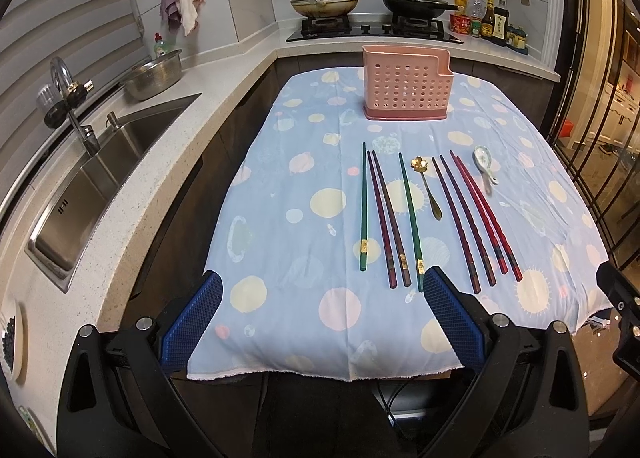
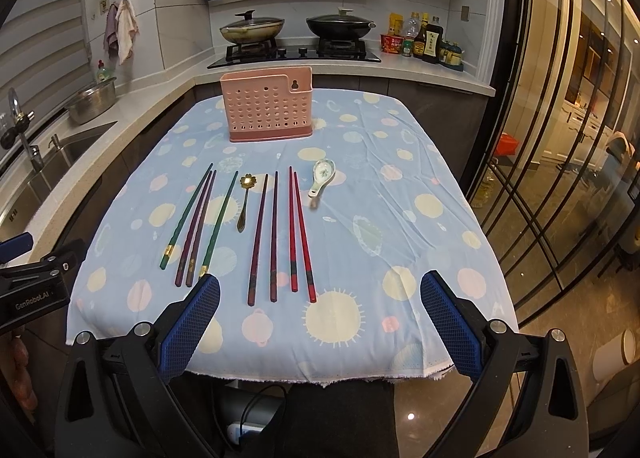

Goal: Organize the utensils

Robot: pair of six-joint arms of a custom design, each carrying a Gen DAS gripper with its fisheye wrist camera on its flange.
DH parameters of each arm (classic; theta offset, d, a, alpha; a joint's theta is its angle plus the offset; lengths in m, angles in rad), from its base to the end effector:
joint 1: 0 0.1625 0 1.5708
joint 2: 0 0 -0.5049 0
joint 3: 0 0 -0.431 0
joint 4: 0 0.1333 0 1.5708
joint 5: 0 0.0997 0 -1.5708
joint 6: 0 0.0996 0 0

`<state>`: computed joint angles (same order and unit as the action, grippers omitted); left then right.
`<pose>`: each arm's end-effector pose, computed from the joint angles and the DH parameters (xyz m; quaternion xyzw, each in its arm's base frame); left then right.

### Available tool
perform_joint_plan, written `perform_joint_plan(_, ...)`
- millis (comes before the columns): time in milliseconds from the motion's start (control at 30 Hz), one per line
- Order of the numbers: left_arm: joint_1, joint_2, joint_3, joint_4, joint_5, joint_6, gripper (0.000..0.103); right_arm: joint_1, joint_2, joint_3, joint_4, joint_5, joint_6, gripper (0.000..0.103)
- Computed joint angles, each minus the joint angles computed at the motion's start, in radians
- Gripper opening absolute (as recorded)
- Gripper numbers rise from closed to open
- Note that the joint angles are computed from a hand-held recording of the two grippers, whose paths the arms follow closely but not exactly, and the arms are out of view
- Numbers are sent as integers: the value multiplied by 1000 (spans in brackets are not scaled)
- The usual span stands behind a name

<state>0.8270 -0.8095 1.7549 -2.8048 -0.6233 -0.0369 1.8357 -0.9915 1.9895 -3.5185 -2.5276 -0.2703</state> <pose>-0.3250 -0.6695 0.1512 0.2433 0.8489 -0.2901 0.3688 0.2110 -0.5797 0.2705 0.0058 -0.8171 0.4048 0.4105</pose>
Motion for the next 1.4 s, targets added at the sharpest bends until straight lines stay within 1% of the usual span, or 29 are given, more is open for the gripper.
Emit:
perform_joint_plan(133,33,10,-41,52,-45,-25,96,-12,8,-7,16,7,20,96)
perform_joint_plan(267,76,32,-88,144,-100,-83,96,-35,10,-11,24,34,34,96)
perform_joint_plan(333,93,48,-110,172,-111,-100,96,-50,14,-17,30,47,38,96)
perform_joint_plan(500,128,100,-166,180,-125,-79,96,-88,17,-33,87,74,90,96)
perform_joint_plan(700,160,169,-235,171,-149,-20,94,-110,31,-66,118,89,105,96)
perform_joint_plan(767,173,183,-257,186,-174,-12,83,-118,36,-80,129,95,108,96)
perform_joint_plan(833,183,191,-275,212,-197,-23,78,-127,42,-95,140,101,109,96)
perform_joint_plan(933,197,198,-293,236,-237,-32,65,-139,52,-117,153,110,115,96)
perform_joint_plan(1000,197,203,-291,215,-231,-12,63,-147,60,-134,161,114,116,96)
perform_joint_plan(1100,197,207,-295,201,-238,10,55,-158,75,-163,171,124,107,96)
perform_joint_plan(1133,197,209,-297,198,-240,17,47,-162,81,-176,177,129,103,96)
perform_joint_plan(1167,198,211,-300,196,-245,23,36,-166,84,-186,184,135,102,96)
perform_joint_plan(1200,198,212,-304,201,-249,22,30,-170,88,-198,188,142,102,96)
perform_joint_plan(1233,200,210,-308,209,-264,21,17,-176,91,-212,192,155,104,96)
perform_joint_plan(1267,203,208,-312,221,-283,15,10,-182,94,-224,198,165,109,96)
perform_joint_plan(1300,204,206,-313,225,-290,10,10,-187,98,-239,203,173,113,95)
perform_joint_plan(1400,210,207,-321,238,-307,0,9,-206,110,-291,234,211,127,85)
